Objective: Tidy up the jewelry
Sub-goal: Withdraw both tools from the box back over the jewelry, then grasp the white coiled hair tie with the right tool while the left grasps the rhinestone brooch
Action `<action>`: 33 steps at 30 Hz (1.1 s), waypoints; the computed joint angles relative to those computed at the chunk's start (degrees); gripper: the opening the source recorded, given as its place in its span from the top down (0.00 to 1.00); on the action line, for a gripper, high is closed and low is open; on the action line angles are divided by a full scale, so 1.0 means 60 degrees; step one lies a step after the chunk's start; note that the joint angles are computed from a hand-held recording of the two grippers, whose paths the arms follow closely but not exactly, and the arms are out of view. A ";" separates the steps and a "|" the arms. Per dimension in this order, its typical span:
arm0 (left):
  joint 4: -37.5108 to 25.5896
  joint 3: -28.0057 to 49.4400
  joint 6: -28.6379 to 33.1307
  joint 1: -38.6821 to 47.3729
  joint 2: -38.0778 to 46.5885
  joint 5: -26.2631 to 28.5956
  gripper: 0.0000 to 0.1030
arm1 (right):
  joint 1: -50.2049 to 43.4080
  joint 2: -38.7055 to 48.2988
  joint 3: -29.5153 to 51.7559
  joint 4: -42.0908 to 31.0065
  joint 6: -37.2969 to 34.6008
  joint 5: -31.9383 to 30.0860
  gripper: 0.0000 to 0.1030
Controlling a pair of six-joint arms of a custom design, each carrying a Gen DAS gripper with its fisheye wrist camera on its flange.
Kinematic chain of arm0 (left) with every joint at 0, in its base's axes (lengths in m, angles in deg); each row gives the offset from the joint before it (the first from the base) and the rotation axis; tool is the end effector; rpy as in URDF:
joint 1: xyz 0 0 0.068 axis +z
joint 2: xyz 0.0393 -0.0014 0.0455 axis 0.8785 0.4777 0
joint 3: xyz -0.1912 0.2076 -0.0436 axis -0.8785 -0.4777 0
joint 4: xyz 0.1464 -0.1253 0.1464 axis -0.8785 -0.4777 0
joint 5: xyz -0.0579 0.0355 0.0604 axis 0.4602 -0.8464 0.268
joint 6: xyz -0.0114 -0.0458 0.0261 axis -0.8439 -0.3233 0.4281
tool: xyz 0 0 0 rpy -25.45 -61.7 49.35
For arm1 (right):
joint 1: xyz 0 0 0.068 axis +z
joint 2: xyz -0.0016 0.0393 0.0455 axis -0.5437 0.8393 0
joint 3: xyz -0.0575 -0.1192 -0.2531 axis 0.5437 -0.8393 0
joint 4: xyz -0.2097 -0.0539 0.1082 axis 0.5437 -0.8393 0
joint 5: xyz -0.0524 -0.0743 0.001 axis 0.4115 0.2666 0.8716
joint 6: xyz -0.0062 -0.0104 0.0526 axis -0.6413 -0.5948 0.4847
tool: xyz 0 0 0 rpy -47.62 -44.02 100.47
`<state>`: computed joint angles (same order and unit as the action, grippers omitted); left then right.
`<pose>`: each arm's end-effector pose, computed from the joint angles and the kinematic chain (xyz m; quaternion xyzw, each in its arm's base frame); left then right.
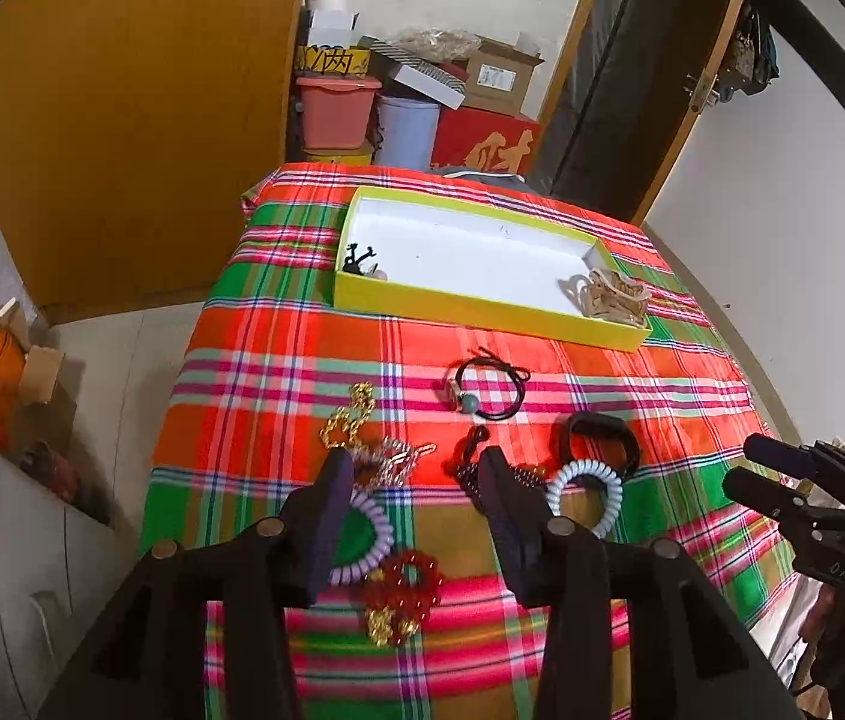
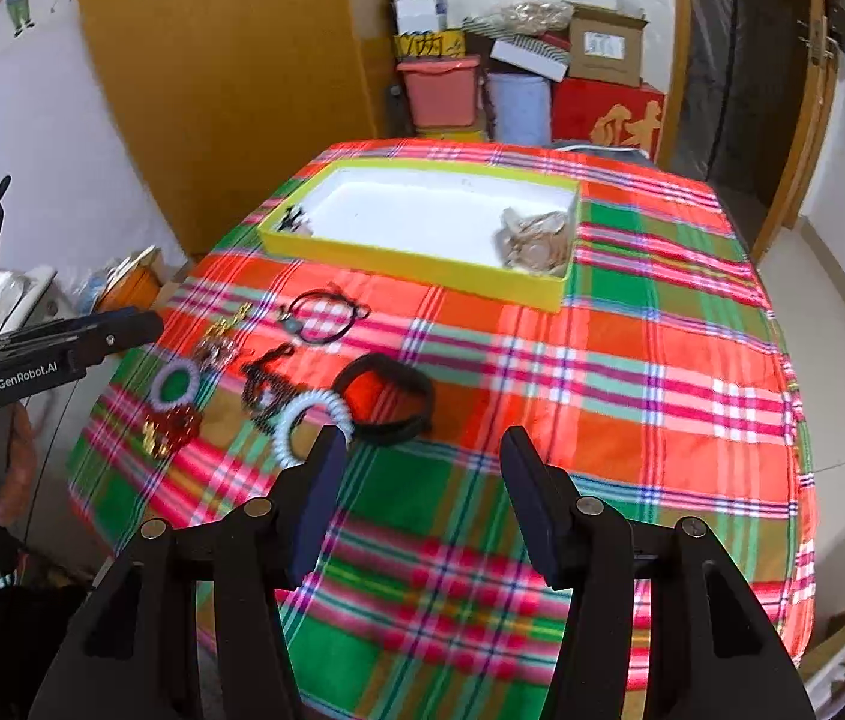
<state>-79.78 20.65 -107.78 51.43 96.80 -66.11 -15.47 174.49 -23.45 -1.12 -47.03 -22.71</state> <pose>0.2604 -0.0446 0.1663 -0.1054 0.9347 -0.0738 0.3313 0.3240 0.1110 0.1288 -0.2217 0.9020 0.1525 0.3375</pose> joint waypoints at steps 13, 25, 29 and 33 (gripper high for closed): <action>0.0257 -0.0557 0.0025 0.0313 -0.0266 0.0091 0.58 | 0.0391 0.0401 0.0376 -0.0482 0.0055 -0.0088 0.60; 0.0440 -0.0349 0.0169 0.0535 0.0332 0.0321 0.58 | 0.0663 0.1336 0.1335 -0.0982 0.0314 -0.0302 0.64; 0.0525 -0.0238 0.0286 0.0717 0.0631 0.0446 0.58 | 0.0742 0.1665 0.1694 -0.1143 0.0396 -0.0342 0.66; 0.0648 -0.0060 0.0352 0.0765 0.1130 0.0529 0.58 | 0.0841 0.2016 0.2087 -0.1337 0.0453 -0.0347 0.67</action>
<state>-75.89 20.29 -105.66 56.02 103.58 -62.93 -10.43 186.59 -10.93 -9.14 -44.31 -24.79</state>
